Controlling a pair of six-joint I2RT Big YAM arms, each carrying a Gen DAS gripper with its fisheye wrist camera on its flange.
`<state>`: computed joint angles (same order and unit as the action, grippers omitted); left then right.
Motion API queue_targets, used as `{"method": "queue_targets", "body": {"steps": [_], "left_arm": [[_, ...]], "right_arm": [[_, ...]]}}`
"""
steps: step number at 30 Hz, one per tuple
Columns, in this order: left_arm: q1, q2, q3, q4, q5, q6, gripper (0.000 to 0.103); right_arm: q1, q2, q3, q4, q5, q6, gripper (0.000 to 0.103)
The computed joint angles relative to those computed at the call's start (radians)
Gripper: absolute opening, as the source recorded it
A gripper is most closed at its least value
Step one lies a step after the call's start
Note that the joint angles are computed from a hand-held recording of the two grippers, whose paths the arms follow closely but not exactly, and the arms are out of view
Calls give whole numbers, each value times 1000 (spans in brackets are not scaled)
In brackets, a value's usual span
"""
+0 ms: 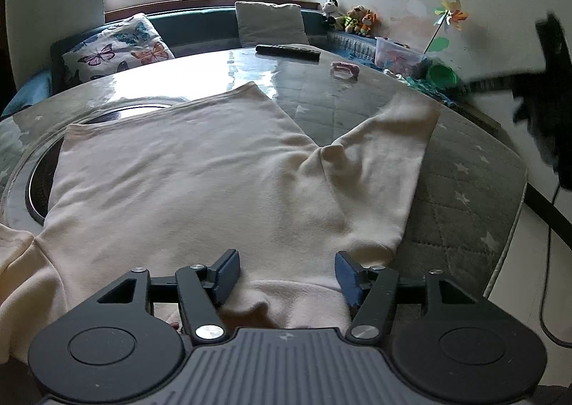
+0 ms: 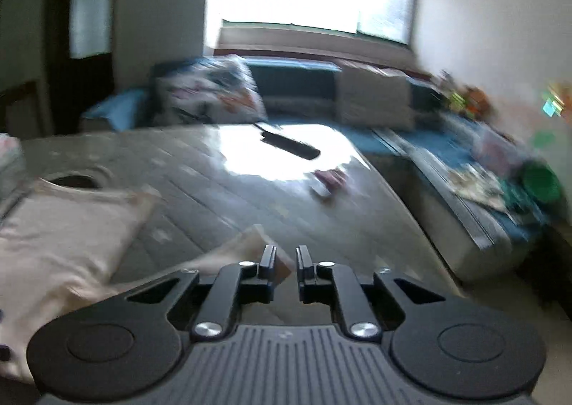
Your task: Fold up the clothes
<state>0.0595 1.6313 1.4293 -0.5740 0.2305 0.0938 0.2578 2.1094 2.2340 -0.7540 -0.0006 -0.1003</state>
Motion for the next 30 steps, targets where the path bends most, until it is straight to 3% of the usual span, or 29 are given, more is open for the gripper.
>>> {"method": "queue_targets", "body": {"steps": [3, 5, 8, 9, 13, 17, 19, 23, 27, 30], "left_arm": [[-3, 0, -1, 0, -3, 9, 66], [-4, -1, -2, -1, -7, 8, 66], [-6, -2, -1, -3, -12, 2, 66], [-7, -2, -1, -4, -13, 0, 66], [-5, -5, -3, -7, -13, -7, 67], [12, -17, -4, -4, -25, -34, 67], [26, -26, -7, 5, -34, -52, 67], [70, -50, -18, 54, -109, -92, 67], [116, -49, -5, 69, -226, -109, 67], [143, -41, 5, 67, -319, -75, 67]], "right_arm": [[-11, -14, -48, -8, 32, 18, 12], [-13, -25, -74, 1, 5, 24, 13], [-2, -12, -58, -11, -64, 16, 27], [3, 2, -41, -18, -88, 10, 33], [22, 96, 89, -85, -158, -2, 37], [31, 215, 271, -177, -135, 20, 47], [29, 240, 309, -187, -124, 41, 53], [31, 221, 283, -165, -129, 52, 57], [49, 162, 192, -107, -155, 3, 74], [67, 119, 120, -62, -187, -49, 82]]}}
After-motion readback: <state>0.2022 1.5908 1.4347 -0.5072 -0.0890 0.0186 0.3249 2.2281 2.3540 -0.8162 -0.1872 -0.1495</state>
